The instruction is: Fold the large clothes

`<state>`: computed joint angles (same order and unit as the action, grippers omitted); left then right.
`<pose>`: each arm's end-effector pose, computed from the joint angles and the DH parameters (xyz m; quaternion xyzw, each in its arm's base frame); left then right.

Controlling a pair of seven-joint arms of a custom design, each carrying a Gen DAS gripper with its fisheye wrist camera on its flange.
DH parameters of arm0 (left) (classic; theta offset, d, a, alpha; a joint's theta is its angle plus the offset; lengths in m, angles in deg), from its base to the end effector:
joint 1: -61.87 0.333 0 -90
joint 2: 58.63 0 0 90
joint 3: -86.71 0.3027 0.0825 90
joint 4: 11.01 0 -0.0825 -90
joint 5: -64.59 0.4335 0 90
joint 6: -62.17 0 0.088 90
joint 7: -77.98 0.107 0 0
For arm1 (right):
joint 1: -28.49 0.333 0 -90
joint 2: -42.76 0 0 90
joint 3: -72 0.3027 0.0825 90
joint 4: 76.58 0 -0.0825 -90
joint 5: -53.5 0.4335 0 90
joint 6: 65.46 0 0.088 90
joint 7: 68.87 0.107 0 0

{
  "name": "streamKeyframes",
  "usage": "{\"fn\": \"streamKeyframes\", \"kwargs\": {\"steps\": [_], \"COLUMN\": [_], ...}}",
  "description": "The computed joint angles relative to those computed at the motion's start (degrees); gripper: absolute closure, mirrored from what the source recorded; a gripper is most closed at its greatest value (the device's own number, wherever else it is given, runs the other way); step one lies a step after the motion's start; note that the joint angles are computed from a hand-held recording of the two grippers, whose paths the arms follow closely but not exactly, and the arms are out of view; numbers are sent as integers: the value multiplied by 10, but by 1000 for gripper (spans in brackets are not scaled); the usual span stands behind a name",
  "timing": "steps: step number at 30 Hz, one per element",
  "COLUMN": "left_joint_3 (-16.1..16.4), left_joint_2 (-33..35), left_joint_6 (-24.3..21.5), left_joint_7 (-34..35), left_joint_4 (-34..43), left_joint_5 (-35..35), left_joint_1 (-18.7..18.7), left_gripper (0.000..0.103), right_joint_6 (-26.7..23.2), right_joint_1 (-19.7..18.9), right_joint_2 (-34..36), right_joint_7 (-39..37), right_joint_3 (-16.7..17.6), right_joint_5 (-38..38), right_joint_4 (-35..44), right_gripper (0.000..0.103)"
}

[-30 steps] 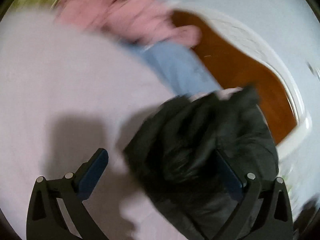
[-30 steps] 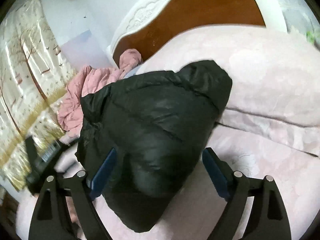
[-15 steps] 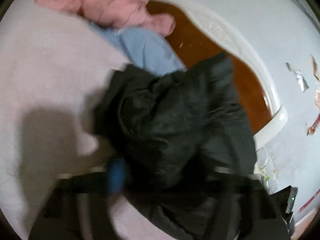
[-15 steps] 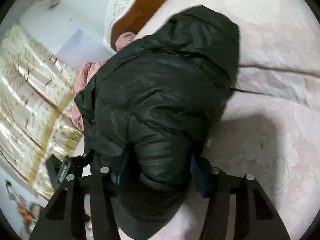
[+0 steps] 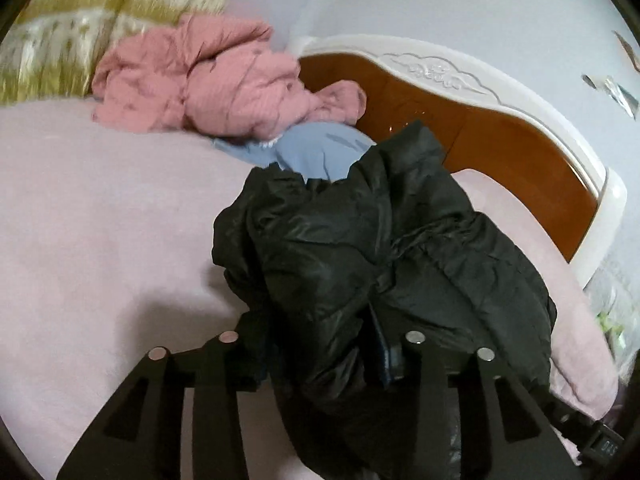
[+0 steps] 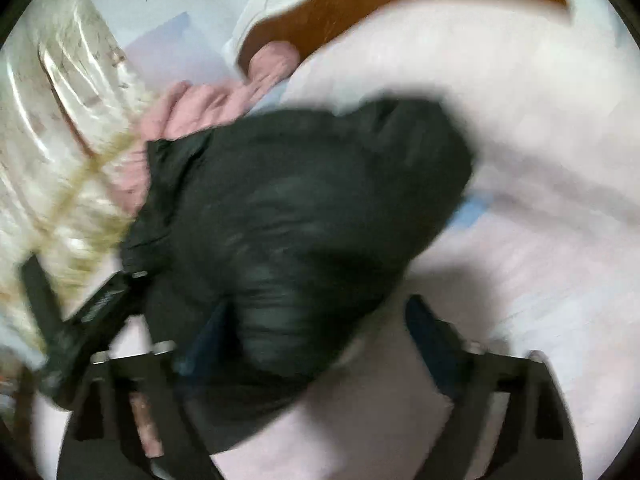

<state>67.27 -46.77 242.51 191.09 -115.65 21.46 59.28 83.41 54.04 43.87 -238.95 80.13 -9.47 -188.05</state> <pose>0.6680 -0.1870 0.5064 -0.6033 0.5930 -0.4970 0.1932 0.5316 0.3751 0.4997 -0.5000 0.7235 -0.2677 0.3937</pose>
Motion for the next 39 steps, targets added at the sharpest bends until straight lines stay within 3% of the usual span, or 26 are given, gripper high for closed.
{"fn": "streamKeyframes", "kwargs": {"steps": [2, 3, 4, 5, 7, 8, 10, 12, 13, 15, 18, 23, 27, 29, 31, 33, 34, 37, 39], "left_joint_3": [-18, -28, -58, -108, -164, -165, -152, -130, -122, -119, -111, -167, -94, -71, -54, 12, 29, 52, 25], "left_joint_2": [-10, -11, -15, -18, -34, -51, -96, -151, -171, -231, -323, -472, -520, -518, -494, -451, -435, -400, -382], "left_joint_6": [37, 63, 104, 150, 211, 238, 263, 293, 303, 299, 268, 225, 231, 249, 269, 292, 298, 282, 279], "left_joint_7": [37, 21, -6, -32, 3, 9, -74, -163, -161, -113, -50, 62, 44, 26, 17, -18, -20, -32, -21], "left_joint_4": [-14, -24, -41, -59, -80, -93, -134, -183, -197, -229, -279, -351, -432, -463, -477, -486, -486, -481, -475], "left_joint_5": [-19, 16, 74, 136, 139, 126, 169, 217, 207, 156, 99, -38, -33, -25, -16, 55, 70, 100, 75], "left_joint_1": [8, 16, 44, 93, 135, 131, 132, 131, 126, 120, 112, 155, 69, 44, 34, -12, -25, -37, -20], "left_gripper": [48, 40, 33, 31, 22, 20, 3, 0, 0, 0, 0, 0, 0, 0, 0, 0, 0, 0, 0], "right_joint_6": [-57, -60, -54, -41, -32, -45, -83, -101, -107, -133, -210, -150, -151, -156, -174, -198, -215, -195, -183], "right_joint_1": [10, 10, 9, 6, -1, -4, -7, -10, -12, -12, -4, 7, 19, 26, 34, 47, 55, 72, 80], "right_joint_2": [-9, -12, -18, -29, -60, -74, -92, -112, -119, -134, -136, -152, -140, -131, -116, -97, -87, -72, -59], "right_joint_7": [0, -1, 4, 11, 39, 65, 84, 88, 92, 89, 89, 48, 22, 20, 22, -1, -11, -2, -21], "right_joint_3": [9, 9, 9, 8, 12, 22, 39, 50, 55, 68, 94, 97, 113, 117, 122, 124, 124, 109, 102], "right_joint_5": [-33, -35, -37, -39, -67, -102, -139, -161, -170, -175, -181, -187, -185, -185, -191, -187, -182, -166, -158], "right_joint_4": [1, 0, -6, -16, -47, -58, -68, -77, -81, -88, -76, -76, -58, -50, -41, -28, -22, -29, -24], "right_gripper": [11, 11, 11, 11, 11, 11, 9, 0, 0, 0, 0, 0, 0, 0, 0, 0, 0, 0, 0]}}
